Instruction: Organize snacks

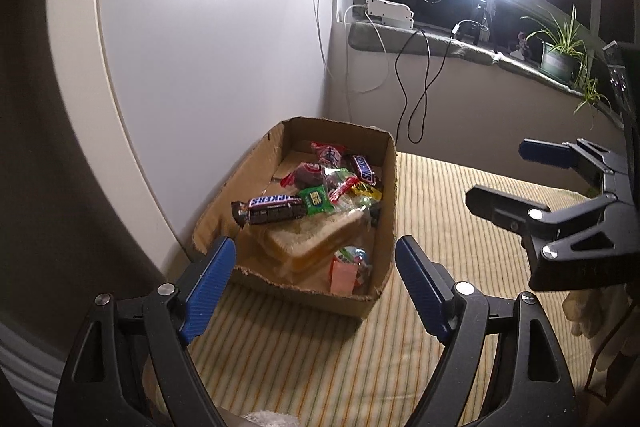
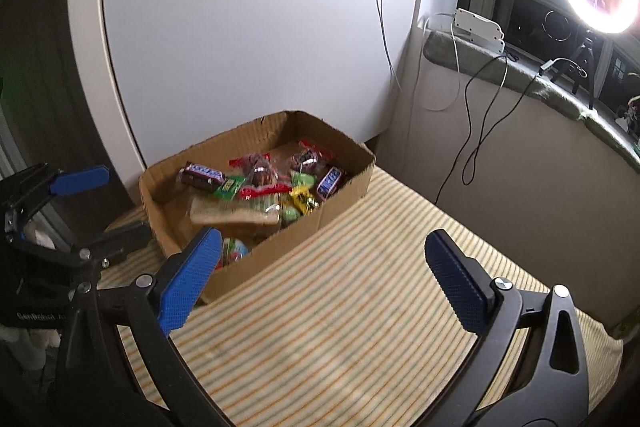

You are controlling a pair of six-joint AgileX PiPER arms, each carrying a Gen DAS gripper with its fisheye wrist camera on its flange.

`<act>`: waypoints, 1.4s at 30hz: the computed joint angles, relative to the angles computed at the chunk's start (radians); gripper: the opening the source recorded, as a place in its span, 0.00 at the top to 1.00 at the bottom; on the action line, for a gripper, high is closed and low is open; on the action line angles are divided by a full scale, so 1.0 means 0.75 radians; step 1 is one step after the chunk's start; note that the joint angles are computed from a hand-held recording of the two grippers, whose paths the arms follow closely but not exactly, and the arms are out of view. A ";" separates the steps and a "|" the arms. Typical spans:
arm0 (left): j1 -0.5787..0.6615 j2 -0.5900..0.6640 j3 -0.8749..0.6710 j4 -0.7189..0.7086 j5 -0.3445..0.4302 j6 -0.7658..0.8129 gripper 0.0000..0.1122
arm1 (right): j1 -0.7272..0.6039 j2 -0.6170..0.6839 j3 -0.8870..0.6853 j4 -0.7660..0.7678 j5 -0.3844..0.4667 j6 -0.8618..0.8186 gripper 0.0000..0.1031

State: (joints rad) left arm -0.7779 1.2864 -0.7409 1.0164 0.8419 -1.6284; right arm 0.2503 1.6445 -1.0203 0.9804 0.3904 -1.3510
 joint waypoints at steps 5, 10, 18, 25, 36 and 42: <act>-0.051 -0.013 0.000 -0.003 0.050 -0.024 0.27 | -0.031 -0.033 0.054 0.054 0.021 -0.043 0.00; -0.083 -0.015 -0.005 -0.001 0.086 -0.042 0.27 | -0.057 -0.050 0.074 0.085 0.038 -0.070 0.00; -0.101 -0.007 -0.008 0.003 0.096 -0.057 0.27 | -0.064 -0.065 0.093 0.103 0.041 -0.094 0.00; -0.107 -0.004 -0.011 0.004 0.105 -0.059 0.27 | -0.067 -0.066 0.095 0.107 0.040 -0.099 0.00; -0.116 0.000 -0.019 0.001 0.111 -0.058 0.27 | -0.063 -0.072 0.106 0.111 0.037 -0.101 0.00; -0.121 0.004 -0.026 -0.006 0.114 -0.053 0.27 | -0.052 -0.071 0.110 0.105 0.026 -0.082 0.00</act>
State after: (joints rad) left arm -0.8688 1.2893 -0.7605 1.0119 0.9273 -1.6681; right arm 0.2110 1.5909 -0.9380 1.0592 0.4102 -1.4123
